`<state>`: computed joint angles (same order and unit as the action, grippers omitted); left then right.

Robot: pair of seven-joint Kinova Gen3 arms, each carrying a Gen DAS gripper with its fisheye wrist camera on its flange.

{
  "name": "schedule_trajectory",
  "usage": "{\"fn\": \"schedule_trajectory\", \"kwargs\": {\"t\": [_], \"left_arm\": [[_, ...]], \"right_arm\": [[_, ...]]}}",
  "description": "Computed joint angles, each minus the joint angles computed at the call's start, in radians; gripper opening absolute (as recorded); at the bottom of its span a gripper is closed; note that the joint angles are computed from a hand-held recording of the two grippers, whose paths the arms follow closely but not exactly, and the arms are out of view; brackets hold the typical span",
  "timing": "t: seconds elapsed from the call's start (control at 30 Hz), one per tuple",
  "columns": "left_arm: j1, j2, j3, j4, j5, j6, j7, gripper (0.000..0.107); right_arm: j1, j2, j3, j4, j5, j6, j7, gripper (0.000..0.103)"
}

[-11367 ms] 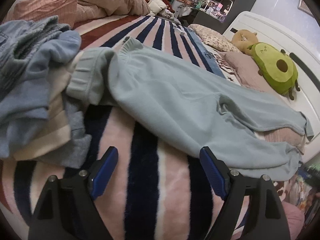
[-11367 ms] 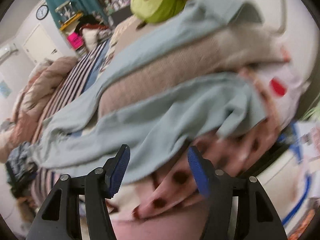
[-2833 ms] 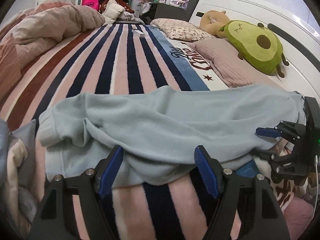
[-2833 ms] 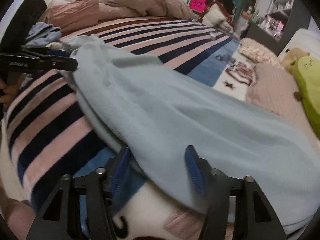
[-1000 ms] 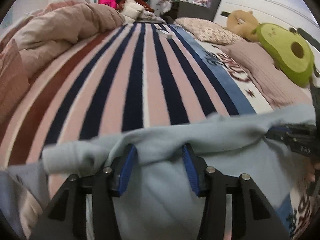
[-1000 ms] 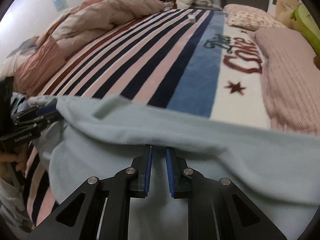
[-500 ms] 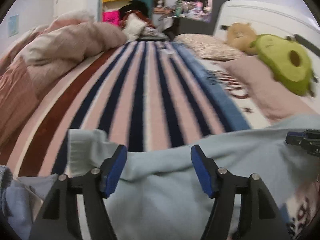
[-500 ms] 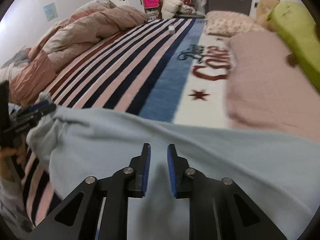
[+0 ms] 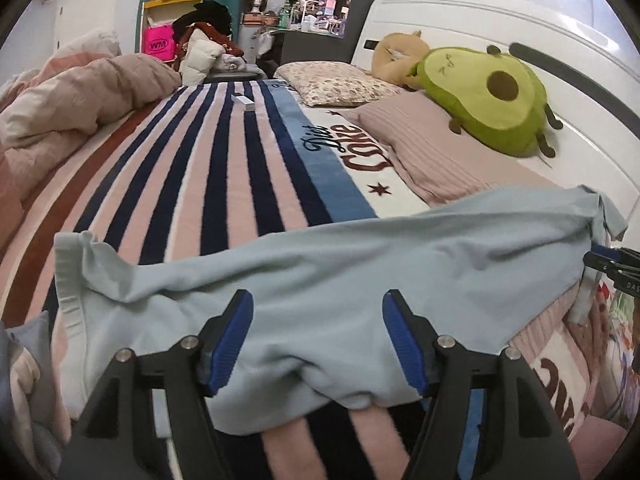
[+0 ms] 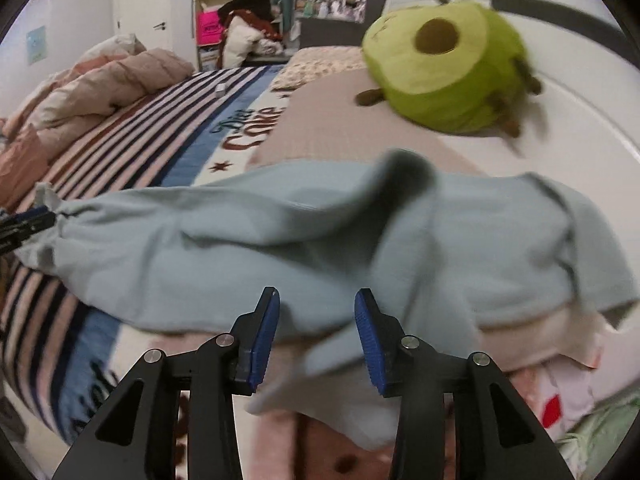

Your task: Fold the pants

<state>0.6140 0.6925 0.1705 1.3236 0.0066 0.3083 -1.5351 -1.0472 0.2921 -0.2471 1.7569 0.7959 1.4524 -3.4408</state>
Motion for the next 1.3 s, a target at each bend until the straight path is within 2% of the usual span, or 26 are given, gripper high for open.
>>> {"fn": "schedule_trajectory", "kwargs": {"t": [0.07,0.1,0.2,0.3,0.47,0.63,0.8,0.87,0.93,1.0,1.07,1.1,1.17,1.3], "left_arm": [[0.007,-0.01,-0.002,0.013,0.001,-0.004,0.005,0.063],[0.015,-0.012,-0.007,0.013,0.0,-0.001,0.01,0.063],[0.035,-0.018,-0.02,0.01,-0.007,0.006,0.023,0.063],[0.041,-0.02,-0.015,0.005,-0.013,0.014,0.025,0.063],[0.051,-0.023,-0.008,0.006,-0.019,0.017,0.022,0.063],[0.034,-0.029,0.016,0.02,-0.01,0.004,0.003,0.063],[0.012,-0.038,0.036,0.043,0.004,-0.016,-0.018,0.063],[-0.001,-0.038,0.049,0.05,0.013,-0.021,-0.028,0.063],[-0.007,-0.037,0.055,0.053,0.021,-0.024,-0.035,0.063],[-0.017,-0.036,0.064,0.058,0.027,-0.027,-0.046,0.063],[-0.018,-0.038,0.059,0.063,0.031,-0.032,-0.051,0.063],[-0.019,-0.038,0.057,0.065,0.033,-0.033,-0.051,0.063],[-0.029,-0.036,0.066,0.07,0.039,-0.039,-0.058,0.063],[-0.041,-0.03,0.076,0.071,0.05,-0.047,-0.07,0.063]], "right_arm": [[-0.041,0.011,-0.008,0.006,0.004,0.06,-0.041,0.051],[-0.051,0.015,-0.012,0.01,0.001,0.071,-0.053,0.052],[-0.071,0.034,-0.015,0.018,-0.026,0.104,-0.09,0.053],[-0.078,0.034,-0.013,0.053,-0.043,0.093,-0.157,0.053],[-0.077,-0.009,-0.034,0.132,-0.014,-0.007,-0.273,0.051],[-0.133,0.054,-0.029,0.058,0.041,0.126,-0.293,0.05],[-0.148,0.054,-0.031,0.033,0.075,0.12,-0.291,0.049],[-0.134,0.051,-0.03,0.036,0.069,0.081,-0.281,0.044],[-0.111,0.067,-0.018,0.03,0.039,0.06,-0.269,0.043],[-0.098,0.09,-0.001,0.022,0.018,0.069,-0.258,0.036],[-0.102,0.124,0.013,-0.008,-0.002,0.127,-0.224,0.009],[-0.107,0.135,0.018,-0.022,-0.011,0.155,-0.205,0.004],[-0.117,0.151,0.024,-0.052,-0.03,0.216,-0.16,0.001],[-0.138,0.147,0.036,-0.082,-0.051,0.34,-0.11,0.001]]}}
